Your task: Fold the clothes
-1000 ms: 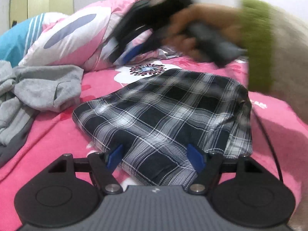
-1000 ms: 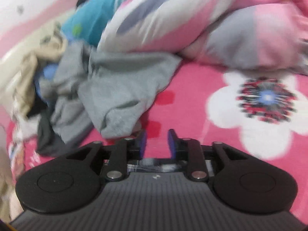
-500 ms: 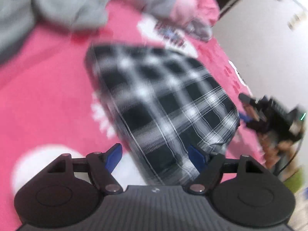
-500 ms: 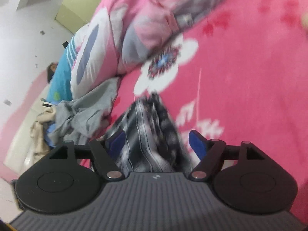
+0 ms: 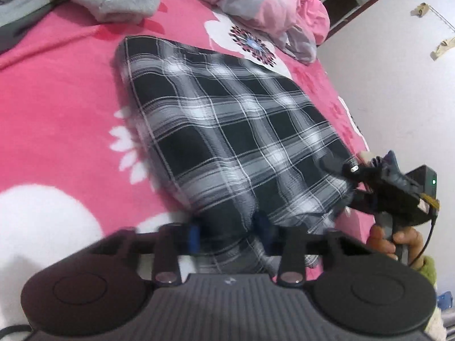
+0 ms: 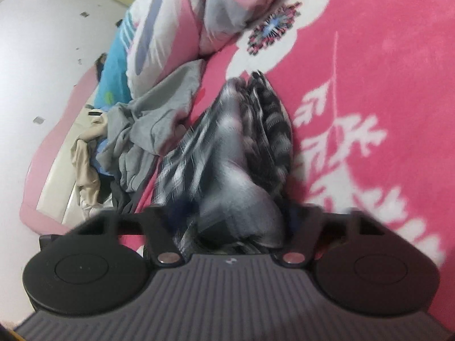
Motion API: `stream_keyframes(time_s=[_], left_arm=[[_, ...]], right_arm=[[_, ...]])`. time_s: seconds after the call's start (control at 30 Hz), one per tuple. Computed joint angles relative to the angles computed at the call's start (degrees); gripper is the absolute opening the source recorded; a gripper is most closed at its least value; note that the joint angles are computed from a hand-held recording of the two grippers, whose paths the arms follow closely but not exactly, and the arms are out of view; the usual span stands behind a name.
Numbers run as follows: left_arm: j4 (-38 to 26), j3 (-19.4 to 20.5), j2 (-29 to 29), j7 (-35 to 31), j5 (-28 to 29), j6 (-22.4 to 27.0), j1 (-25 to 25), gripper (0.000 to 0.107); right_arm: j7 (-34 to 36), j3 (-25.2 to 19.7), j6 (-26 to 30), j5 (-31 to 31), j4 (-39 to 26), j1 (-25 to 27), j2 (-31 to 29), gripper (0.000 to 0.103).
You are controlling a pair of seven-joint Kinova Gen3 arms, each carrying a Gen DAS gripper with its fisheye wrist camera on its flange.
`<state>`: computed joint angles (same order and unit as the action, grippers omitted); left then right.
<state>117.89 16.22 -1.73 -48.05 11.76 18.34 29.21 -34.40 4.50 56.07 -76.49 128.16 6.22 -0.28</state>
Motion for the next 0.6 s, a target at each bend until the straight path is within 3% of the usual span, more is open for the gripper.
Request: stream_keyframes(time_s=[0.1,0.2,0.33,0.43,0.53,0.6], left_arm=[[0.4,-5.6,-2.3,-2.3,0.5,1.1,5.0,0.018],[1.4,-13.6,-5.5,-9.3,6.8,3.7,9.9,0.017],[3.1,-22.6,-12.4,-18.7,12.5,11.4,14.2,0.017],[3.5,-20.3,-16.9,-22.8,12.1,18.4,9.8,0.020],[1.9,-12.4,-17.5,-20.7,5.5,25.4,2.4,0.032],[0.7,-7.1,-20.6,-17.2,0.9,29.0,-2.4,0.038]], right_arm=[[-0.9,-1.4,-3.0,-1.7,2.0,-1.7,-2.7,0.029],[-2.2,-1.1,-3.3,-3.6,5.1,-2.9,-6.5,0.027],[-6.3,-2.8,-4.9,-7.4,10.8,-5.6,-14.2,0.027],[-8.9,-5.9,-7.7,-10.3,15.2,-7.9,-21.2,0.027],[-14.8,-13.2,-14.6,-8.6,16.9,-7.7,-27.0,0.035],[-18.5,-15.3,-18.3,-8.3,18.4,-8.1,-29.7,0.039]])
